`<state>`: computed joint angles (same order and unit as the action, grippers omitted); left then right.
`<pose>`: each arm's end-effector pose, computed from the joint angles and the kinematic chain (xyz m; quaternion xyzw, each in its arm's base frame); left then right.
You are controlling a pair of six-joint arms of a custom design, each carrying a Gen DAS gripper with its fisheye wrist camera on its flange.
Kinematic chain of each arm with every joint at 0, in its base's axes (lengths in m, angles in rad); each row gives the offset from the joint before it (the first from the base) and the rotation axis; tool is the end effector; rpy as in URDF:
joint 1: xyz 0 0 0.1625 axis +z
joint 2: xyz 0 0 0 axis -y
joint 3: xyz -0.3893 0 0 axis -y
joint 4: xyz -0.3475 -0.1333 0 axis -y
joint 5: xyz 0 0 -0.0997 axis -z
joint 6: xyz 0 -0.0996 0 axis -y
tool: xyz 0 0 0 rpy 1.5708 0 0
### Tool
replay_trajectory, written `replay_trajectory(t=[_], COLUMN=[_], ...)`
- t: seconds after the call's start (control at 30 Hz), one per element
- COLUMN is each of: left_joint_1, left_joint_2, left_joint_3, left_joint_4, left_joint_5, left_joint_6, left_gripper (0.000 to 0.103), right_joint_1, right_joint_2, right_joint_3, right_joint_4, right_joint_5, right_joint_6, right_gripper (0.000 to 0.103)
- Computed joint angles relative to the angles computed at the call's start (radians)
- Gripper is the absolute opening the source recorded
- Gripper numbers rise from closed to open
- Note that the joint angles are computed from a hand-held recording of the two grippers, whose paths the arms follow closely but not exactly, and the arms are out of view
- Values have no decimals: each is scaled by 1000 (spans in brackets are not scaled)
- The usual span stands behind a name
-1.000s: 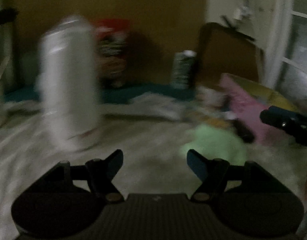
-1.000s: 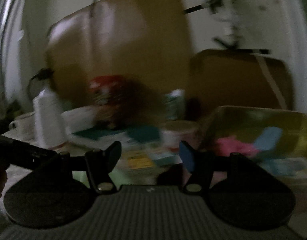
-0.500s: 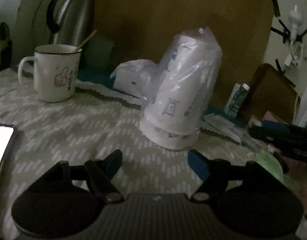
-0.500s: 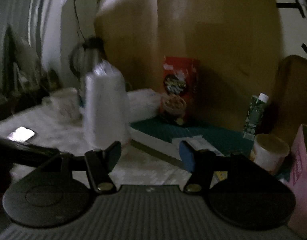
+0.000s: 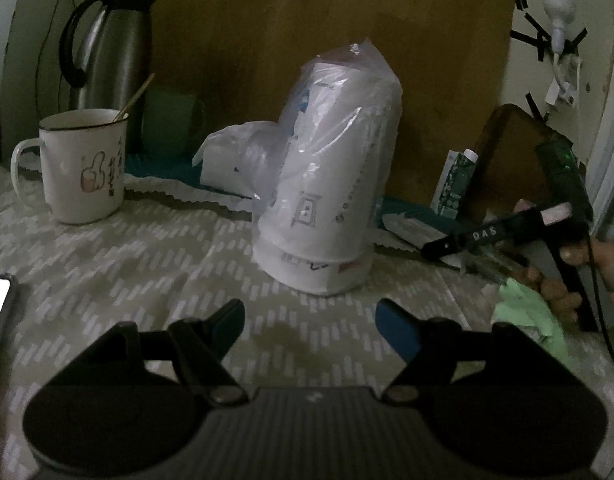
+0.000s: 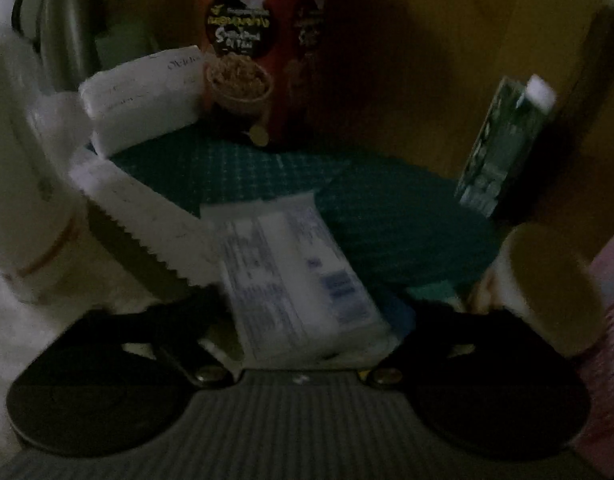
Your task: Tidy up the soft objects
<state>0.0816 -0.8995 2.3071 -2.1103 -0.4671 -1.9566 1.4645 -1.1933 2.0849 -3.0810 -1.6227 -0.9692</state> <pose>-0.3096 -0.2483 0.0194 0.0356 0.8026 -0.5244 0.2819 0.0743 -0.5115 0.2308 0.3910 -0.8683 0.2487 0.1771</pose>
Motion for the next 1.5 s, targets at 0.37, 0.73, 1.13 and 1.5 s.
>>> replay_trajectory(t=[0.37,0.73,1.13,1.5], left_joint_1=[-3,35,57,76], left_joint_2=[-11,8,23,24], left_joint_3=[34,-24,-72,-78], left_joint_4=[-105,-55,25,8], left_joint_5=[-12,-52,-66,-69], left_joint_6=[40,109,140,212], left_gripper=[75,79,82,87], right_joint_1=[6,-274,-337,-365], right_joint_2=[-229,-604,-611,-588], right_joint_3=[321,622,613,622], right_joint_4=[7,123,161,67], right_joint_5=[93,399,459,483], right_joint_6=[-254,-571,-504,-417], right_gripper=[74,74,87,86])
